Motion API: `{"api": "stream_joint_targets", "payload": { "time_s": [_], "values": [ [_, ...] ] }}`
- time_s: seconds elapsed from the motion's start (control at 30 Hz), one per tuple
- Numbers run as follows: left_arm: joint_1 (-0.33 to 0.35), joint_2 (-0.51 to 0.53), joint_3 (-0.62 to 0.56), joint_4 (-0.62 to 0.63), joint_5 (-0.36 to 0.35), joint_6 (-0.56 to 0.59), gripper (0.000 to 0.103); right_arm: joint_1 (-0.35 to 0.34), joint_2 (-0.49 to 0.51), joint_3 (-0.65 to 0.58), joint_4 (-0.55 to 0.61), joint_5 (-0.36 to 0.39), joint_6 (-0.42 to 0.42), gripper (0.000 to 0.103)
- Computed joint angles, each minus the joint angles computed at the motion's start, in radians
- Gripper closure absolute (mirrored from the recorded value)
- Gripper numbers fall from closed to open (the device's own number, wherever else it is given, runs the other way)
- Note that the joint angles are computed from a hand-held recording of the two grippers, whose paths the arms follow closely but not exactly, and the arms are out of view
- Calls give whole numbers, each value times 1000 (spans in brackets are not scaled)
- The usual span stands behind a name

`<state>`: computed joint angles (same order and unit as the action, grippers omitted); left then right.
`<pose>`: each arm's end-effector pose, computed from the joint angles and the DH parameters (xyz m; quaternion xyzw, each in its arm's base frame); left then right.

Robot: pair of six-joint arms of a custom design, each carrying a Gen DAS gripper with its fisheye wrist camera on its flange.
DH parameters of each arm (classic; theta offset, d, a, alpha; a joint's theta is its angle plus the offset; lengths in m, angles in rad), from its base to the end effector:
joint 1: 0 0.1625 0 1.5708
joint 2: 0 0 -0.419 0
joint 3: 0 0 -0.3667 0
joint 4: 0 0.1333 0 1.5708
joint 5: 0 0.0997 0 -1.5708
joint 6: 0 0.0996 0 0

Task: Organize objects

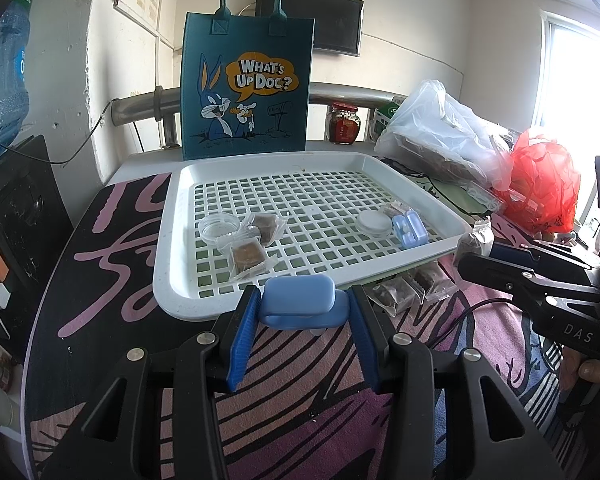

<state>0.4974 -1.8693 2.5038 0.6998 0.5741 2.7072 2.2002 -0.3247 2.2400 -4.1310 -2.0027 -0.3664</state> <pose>0.0263 -0.2326 0.2697 0.2204 0.8458 -0.4004 0.2751 0.3138 -0.2753 -0.0613 0.3828 -0.8464 0.3335 0.1609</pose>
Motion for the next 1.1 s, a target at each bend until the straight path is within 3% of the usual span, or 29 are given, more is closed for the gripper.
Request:
{"api": "stream_joint_targets", "payload": {
  "time_s": [1.1],
  "values": [
    [24, -5, -9, -19, 9, 41, 59, -2, -2, 0, 3, 3, 0, 77]
  ]
}}
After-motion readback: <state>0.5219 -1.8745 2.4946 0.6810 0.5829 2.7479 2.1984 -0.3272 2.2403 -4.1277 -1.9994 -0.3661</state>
